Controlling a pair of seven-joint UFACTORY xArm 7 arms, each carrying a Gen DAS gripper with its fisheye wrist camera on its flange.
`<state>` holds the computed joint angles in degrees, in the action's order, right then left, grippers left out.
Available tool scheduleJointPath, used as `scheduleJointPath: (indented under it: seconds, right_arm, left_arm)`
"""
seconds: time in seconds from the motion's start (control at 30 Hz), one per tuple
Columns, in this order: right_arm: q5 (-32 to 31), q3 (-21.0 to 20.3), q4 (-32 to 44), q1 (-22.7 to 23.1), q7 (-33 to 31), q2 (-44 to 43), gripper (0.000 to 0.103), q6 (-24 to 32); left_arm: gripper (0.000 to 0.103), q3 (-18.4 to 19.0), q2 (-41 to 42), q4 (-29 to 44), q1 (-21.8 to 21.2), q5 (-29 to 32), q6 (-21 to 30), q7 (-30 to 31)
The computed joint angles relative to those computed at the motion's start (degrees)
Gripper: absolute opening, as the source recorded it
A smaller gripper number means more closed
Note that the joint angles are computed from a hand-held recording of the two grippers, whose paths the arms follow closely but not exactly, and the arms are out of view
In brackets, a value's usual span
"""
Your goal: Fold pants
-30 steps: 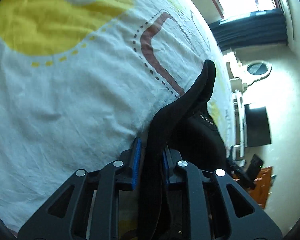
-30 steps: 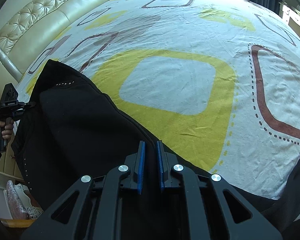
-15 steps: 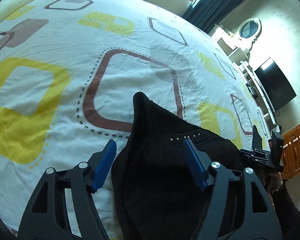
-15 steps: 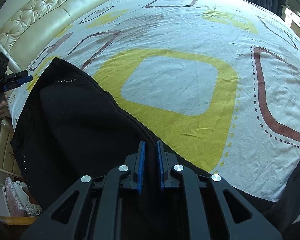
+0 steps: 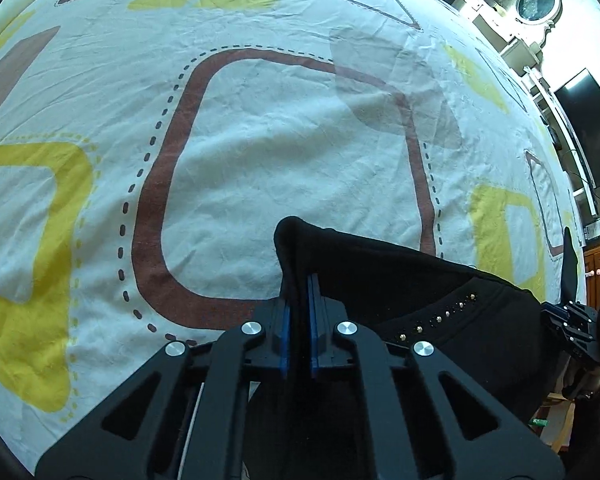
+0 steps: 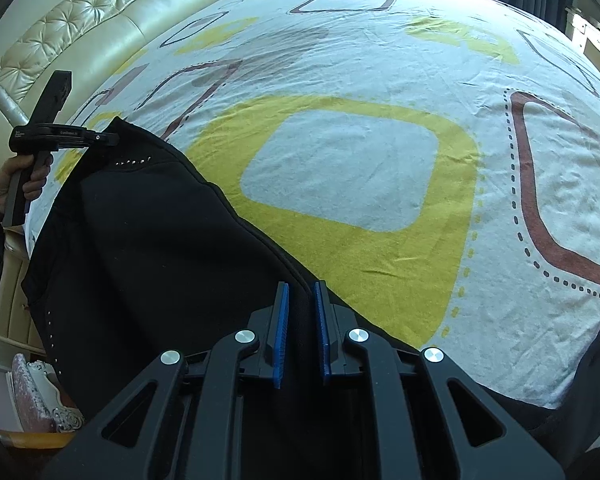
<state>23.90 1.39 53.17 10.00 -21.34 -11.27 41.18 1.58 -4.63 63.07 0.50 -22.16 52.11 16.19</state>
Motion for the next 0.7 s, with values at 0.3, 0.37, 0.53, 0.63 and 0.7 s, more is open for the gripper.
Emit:
scheduleJointPath:
  seconds: [0.3,0.37,0.53,0.63,0.7]
  right_arm:
    - [4.1,-1.6,-1.8,0.7,-3.7,-5.6,0.008,-1.5]
    - [4.5,-1.9,-3.1,1.2,-4.6,-8.6,0.008,-2.0]
    - [3.0,-3.0,-7.2,2.3,-5.0,-16.5,0.002,-1.3]
    - [-0.3,-2.7,-9.1,2.1,-3.8,-19.0,0.002,2.3]
    - [-1.7,-2.7,-10.5,2.2,-3.9,-19.8,0.002,2.6]
  left_arm:
    - [0.005,3.7,-4.0,-2.3,1.3,-15.9,0.8,11.5]
    - [0.005,4.9,-6.7,-3.9,1.6,-19.2,1.7,15.6]
    - [0.005,8.4,-14.5,-8.4,1.5,-24.3,5.6,22.2]
    - [0.005,9.5,-19.6,-12.0,1.4,-23.8,6.4,24.1]
    - [0.005,10.6,-21.7,-13.8,1.2,-23.8,6.8,24.6]
